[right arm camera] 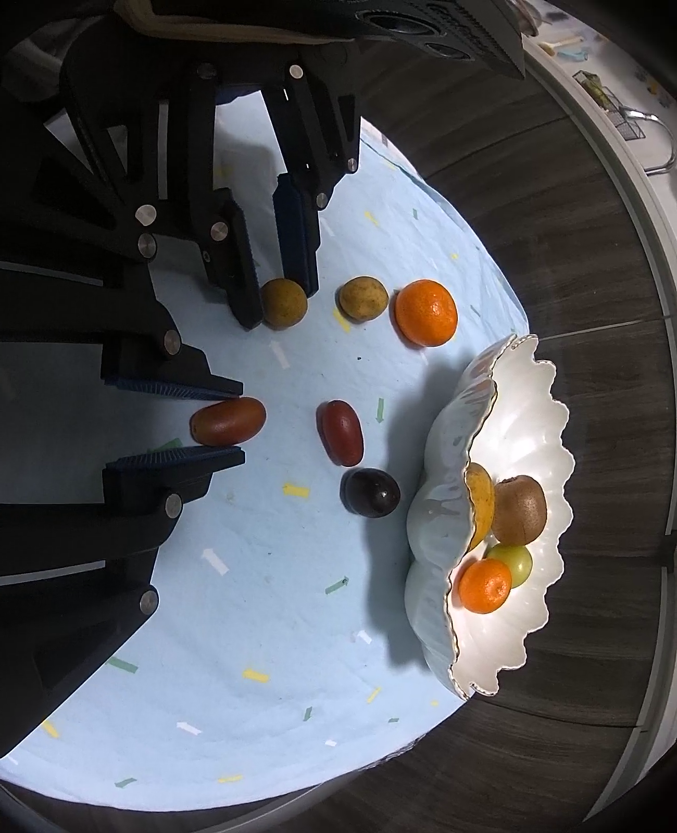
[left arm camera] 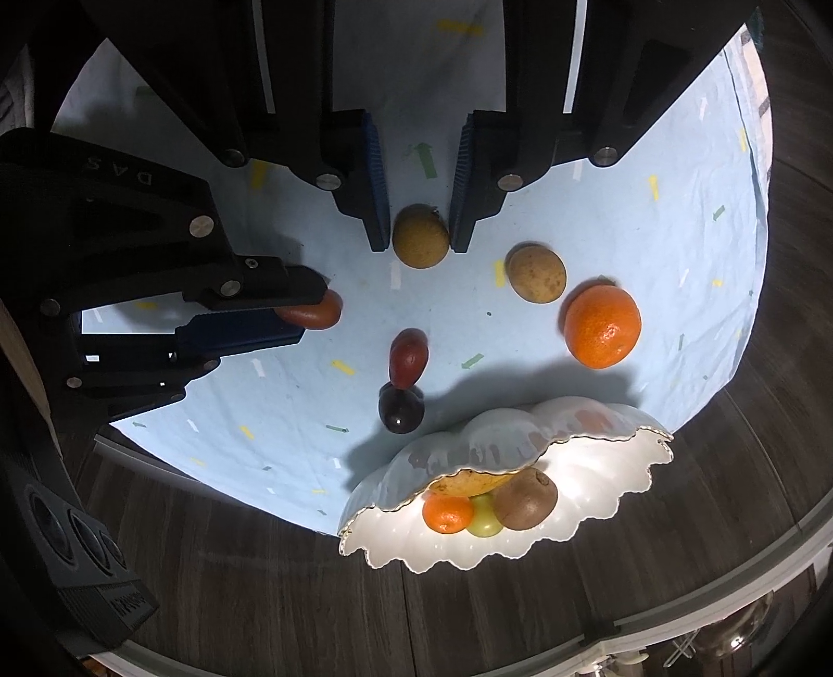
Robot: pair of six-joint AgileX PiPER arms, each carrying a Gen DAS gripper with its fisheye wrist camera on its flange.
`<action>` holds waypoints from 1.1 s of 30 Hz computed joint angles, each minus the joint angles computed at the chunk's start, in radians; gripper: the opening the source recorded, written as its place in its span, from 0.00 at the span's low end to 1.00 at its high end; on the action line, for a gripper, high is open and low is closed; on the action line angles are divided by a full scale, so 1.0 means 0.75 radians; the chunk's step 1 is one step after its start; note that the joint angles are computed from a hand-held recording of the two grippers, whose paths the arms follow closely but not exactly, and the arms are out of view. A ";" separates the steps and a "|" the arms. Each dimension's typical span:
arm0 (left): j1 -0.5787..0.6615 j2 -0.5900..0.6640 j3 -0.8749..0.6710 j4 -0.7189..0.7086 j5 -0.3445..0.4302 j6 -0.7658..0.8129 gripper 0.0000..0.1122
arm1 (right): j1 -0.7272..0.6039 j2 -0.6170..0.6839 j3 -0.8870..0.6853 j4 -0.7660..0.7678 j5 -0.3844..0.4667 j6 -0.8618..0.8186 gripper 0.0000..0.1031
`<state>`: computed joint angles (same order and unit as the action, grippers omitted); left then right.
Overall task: Organize fruits
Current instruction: 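Close the left tool on the brown fruit while the right tool grasps the red oval fruit, then carry the brown fruit and red oval fruit with both tools over the bowl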
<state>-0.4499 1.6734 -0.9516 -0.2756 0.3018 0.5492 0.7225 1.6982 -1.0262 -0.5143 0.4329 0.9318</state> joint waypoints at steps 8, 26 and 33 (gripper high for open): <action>0.007 -0.020 0.006 -0.013 0.014 -0.001 0.20 | 0.004 -0.015 -0.006 -0.005 0.012 0.010 0.17; 0.002 -0.139 0.035 0.113 0.024 -0.176 0.20 | 0.052 -0.103 -0.035 -0.088 0.098 0.091 0.17; 0.012 -0.173 0.001 0.113 0.047 -0.188 0.20 | 0.060 -0.140 -0.053 -0.119 0.131 0.114 0.17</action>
<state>-0.4412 1.5436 -0.9505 -0.1911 0.3367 0.4084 0.7673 1.5932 -1.0659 -0.6035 0.5311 1.0177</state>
